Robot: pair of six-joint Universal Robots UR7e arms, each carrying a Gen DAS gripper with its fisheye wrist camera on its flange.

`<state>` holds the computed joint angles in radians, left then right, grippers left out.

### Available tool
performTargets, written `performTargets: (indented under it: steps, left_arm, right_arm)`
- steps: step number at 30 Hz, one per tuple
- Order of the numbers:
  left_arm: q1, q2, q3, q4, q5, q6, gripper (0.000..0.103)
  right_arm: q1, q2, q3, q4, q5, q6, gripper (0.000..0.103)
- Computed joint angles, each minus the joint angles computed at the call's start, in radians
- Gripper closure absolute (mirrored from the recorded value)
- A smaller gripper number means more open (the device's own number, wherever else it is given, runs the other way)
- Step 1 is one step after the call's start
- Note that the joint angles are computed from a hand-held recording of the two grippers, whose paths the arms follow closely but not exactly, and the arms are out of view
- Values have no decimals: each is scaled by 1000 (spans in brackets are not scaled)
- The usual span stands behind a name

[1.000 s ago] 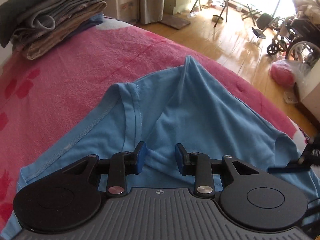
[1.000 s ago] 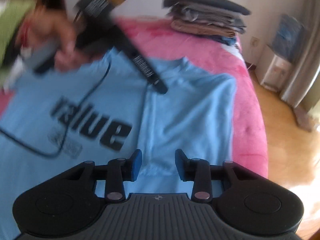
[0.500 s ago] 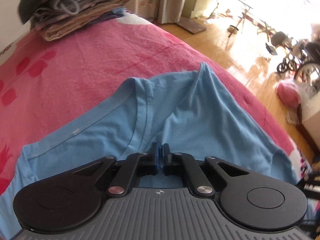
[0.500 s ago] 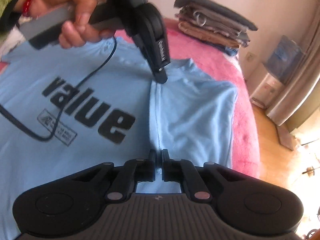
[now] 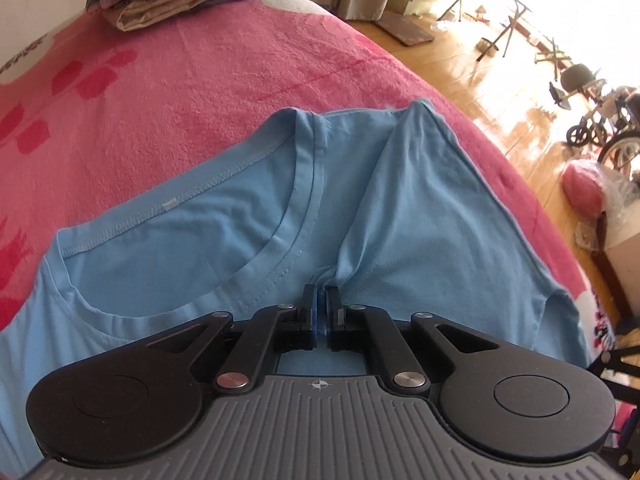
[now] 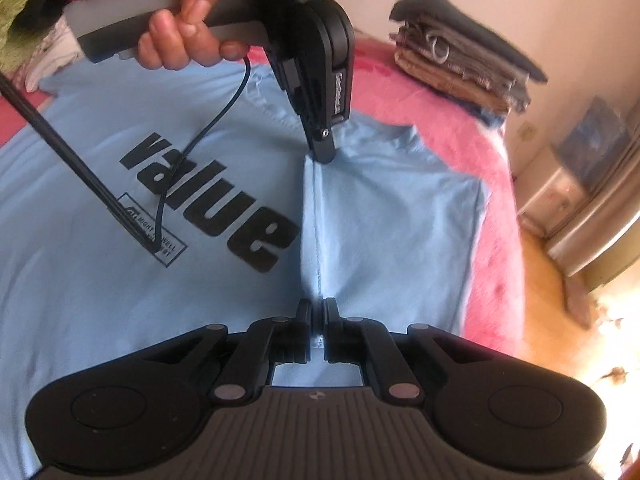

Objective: Fold clothes

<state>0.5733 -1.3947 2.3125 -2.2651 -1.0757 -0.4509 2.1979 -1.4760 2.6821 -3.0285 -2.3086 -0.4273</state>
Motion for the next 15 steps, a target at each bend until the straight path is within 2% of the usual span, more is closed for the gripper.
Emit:
performTargets:
  steps: [2,3,7,10,12,15]
  left_arm:
    - [-20,-9,5,16,38,-1,74]
    - [-33,-19,9,25,64,-3,71]
    - [-117,-96,52,20,222,9,70]
    - [-163,-115,70,-6,278,46,70]
    - [-166,-105,72,-32,232,81,70]
    - [-180,-71,100,-56,210,115,70]
  right_arm:
    - [-21,-25,-8,47,16,35,88]
    - [-31,-38,-12,70,25,51,82]
    - [-88,-193,-32,179,133,114,81]
    - [-172,-240,-60,137,199,128,81]
    - [-234,-220,-88,67,245,128,81]
    - [-311,-115,-141,-50,322,117,82]
